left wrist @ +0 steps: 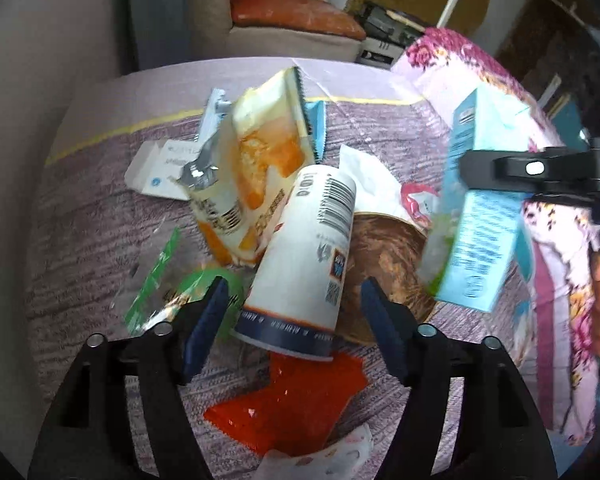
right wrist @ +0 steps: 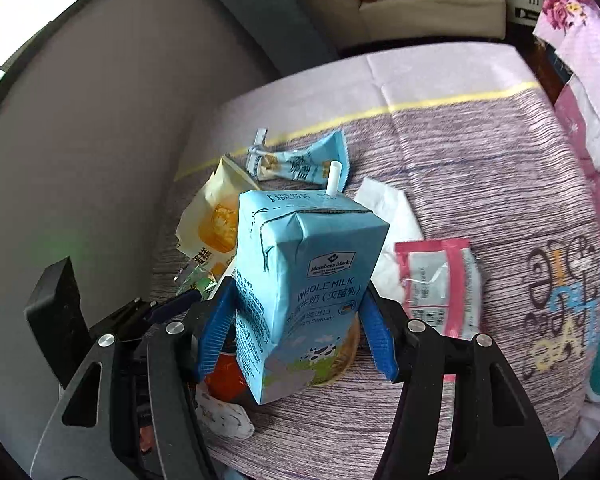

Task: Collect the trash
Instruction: 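Carry the white cup and blue milk carton over the teal bin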

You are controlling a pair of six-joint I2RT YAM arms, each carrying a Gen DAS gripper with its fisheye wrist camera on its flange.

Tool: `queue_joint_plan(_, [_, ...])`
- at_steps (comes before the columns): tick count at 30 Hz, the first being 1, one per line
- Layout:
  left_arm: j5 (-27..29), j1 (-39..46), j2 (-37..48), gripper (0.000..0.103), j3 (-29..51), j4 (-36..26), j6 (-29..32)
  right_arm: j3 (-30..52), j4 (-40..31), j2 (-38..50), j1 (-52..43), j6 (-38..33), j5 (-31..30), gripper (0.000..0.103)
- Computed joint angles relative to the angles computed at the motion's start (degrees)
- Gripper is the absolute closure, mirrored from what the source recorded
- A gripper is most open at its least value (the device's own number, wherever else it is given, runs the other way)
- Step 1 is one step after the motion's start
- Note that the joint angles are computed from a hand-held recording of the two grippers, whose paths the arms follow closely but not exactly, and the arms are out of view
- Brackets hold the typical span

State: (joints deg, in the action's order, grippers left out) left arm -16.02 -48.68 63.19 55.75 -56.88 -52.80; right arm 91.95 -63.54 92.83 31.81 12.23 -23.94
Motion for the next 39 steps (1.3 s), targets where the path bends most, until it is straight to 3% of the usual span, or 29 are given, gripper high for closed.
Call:
queue_joint_plan(3, [1.1, 0.8, 4.4, 0.030, 0.7, 1.2, 2.2, -2.2, -0.6, -1.7, -3.7, -1.9, -1.2, 0.045])
queue_joint_plan(5, [-0.3, -0.4, 6.3, 0.050, 1.2, 1.5, 2.2, -3.3, -0.9, -2.6, -5.6, -3.1, -1.9, 0.045])
queue_joint_plan(8, [-1.3, -1.7, 7.0, 0.050, 2.1, 1.7, 0.0, -5.4, -1.6, -4.5, -9.0, -4.9, -2.9, 0.045])
queue_joint_plan(15, [-6.3, -7.6, 7.3, 0.050, 9.2, -4.6, -5.9, -9.7, -2.6, -8.2, -18.3, -10.3, -5.7, 0.045])
queue_joint_plan(23, [-8.8, -11.9, 18.2, 0.050, 23.7, -5.3, -4.7, -12.0, -3.9, -11.6, -32.6, -17.9, -9.1, 0.045])
queue_joint_plan(31, [-4.4, -12.5, 39.3, 0.050, 42.9, -2.0, 1.2, -10.6, -6.9, -9.4, -52.1, -28.9, -12.8, 0.045])
queue_joint_plan(37, [-1.4, -13.7, 57.6, 0.050, 65.7, -7.1, 6.4, -8.3, -6.1, -4.7, -63.3, -34.5, -13.3, 0.045])
queue_joint_plan(39, [-0.4, -14.0, 65.8, 0.050, 78.2, -11.7, 8.0, -7.2, -5.3, -2.3, -66.8, -35.7, -13.2, 0.045])
